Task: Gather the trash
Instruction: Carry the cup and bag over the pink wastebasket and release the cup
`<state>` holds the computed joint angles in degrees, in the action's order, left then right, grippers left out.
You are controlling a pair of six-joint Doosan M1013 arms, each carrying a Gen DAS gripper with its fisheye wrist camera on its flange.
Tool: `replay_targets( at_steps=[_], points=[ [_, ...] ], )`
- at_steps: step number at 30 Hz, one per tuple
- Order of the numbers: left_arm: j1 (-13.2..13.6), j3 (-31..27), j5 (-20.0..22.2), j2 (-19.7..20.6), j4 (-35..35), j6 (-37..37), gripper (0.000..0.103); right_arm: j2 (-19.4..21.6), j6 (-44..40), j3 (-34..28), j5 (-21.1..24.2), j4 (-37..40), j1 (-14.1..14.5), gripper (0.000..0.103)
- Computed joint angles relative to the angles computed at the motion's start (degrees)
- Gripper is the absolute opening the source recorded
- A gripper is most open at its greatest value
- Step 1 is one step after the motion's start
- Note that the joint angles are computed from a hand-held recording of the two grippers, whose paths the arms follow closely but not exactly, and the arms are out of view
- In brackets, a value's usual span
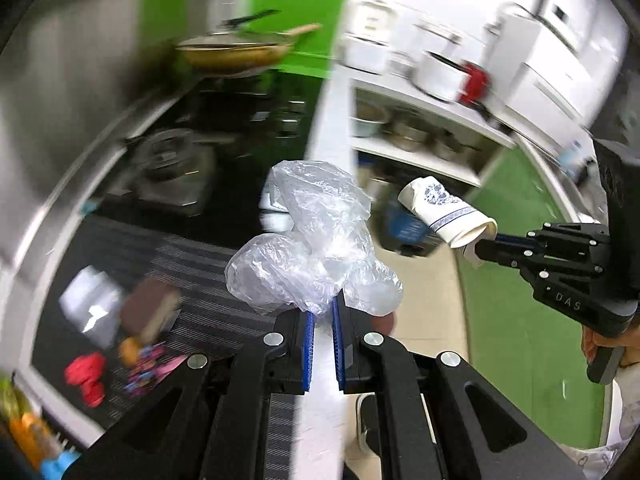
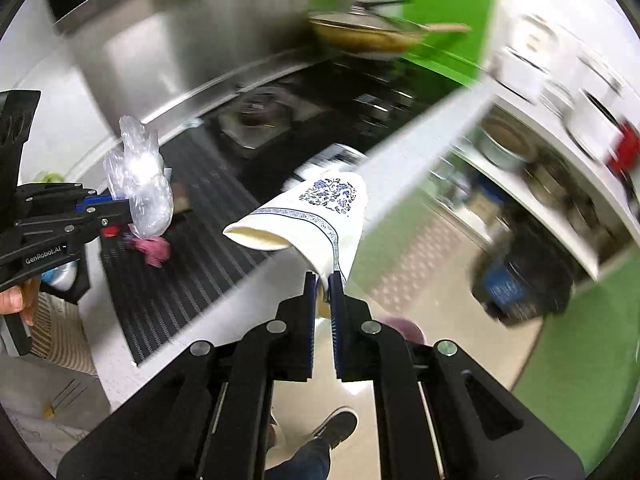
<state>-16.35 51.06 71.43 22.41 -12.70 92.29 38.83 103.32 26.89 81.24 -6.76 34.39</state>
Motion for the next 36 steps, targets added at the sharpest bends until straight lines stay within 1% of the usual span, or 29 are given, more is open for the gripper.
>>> replay_targets(
  at_steps=[2, 5, 7, 11, 15, 16, 18, 19, 23, 27, 32, 36],
  points=[
    [-1.33, -0.92, -0.19, 1.17, -2.39, 1.38, 0.008, -3.95, 2.9, 7.3, -2.48, -1.04, -0.96, 0.006],
    [-3.37, -1.99, -0.08, 2.89, -4.26, 1.6, 0.008, -7.97, 5.56, 15.13, -4.8, -1.14, -2.65, 0.007],
    [-4.67, -2.46, -0.01, 3.94, -4.43, 0.95, 0.008, -9.73, 6.22, 19.02, -5.87, -0.71, -3.94, 0.007],
    [-7.18, -3.31, 0.1, 6.69, -3.6, -0.84, 0.008, -12.05, 5.01, 26.13, -8.32, 3.26, -7.41, 0.007],
    [-9.07, -3.67, 0.68, 9.54, -1.42, -3.43, 0.008, -12.39, 1.61, 31.05, -10.37, 7.64, -10.33, 0.007],
    [-9.52, -3.62, 0.59, 10.39, -0.69, -4.29, 0.008, -12.21, 0.37, 32.36, -10.99, 9.1, -11.25, 0.007],
    [-9.69, -3.16, -0.11, 11.31, -1.62, -5.1, 0.008, -11.14, -1.27, 33.5, -11.36, 10.9, -12.34, 0.007],
    [-9.95, -3.05, -0.5, 12.1, -1.41, -5.37, 0.008, -10.61, -1.52, 33.68, -11.45, 11.42, -12.58, 0.007],
    [-10.21, -4.09, 0.12, 15.23, -1.76, -4.85, 0.008, -8.55, -2.57, 35.43, -12.78, 13.81, -13.94, 0.007],
    [-10.06, -4.84, -0.02, 18.71, -3.24, -2.92, 0.008, -6.34, -1.99, 37.27, -15.09, 16.0, -14.98, 0.007],
    [-9.73, -5.82, -0.22, 22.84, -4.31, -2.28, 0.008, -2.39, -2.53, 38.68, -18.22, 17.82, -16.02, 0.007],
    [-9.24, -5.88, -1.4, 24.95, -4.75, -2.27, 0.008, 1.01, -3.58, 38.91, -20.18, 19.74, -16.55, 0.007]
  ],
)
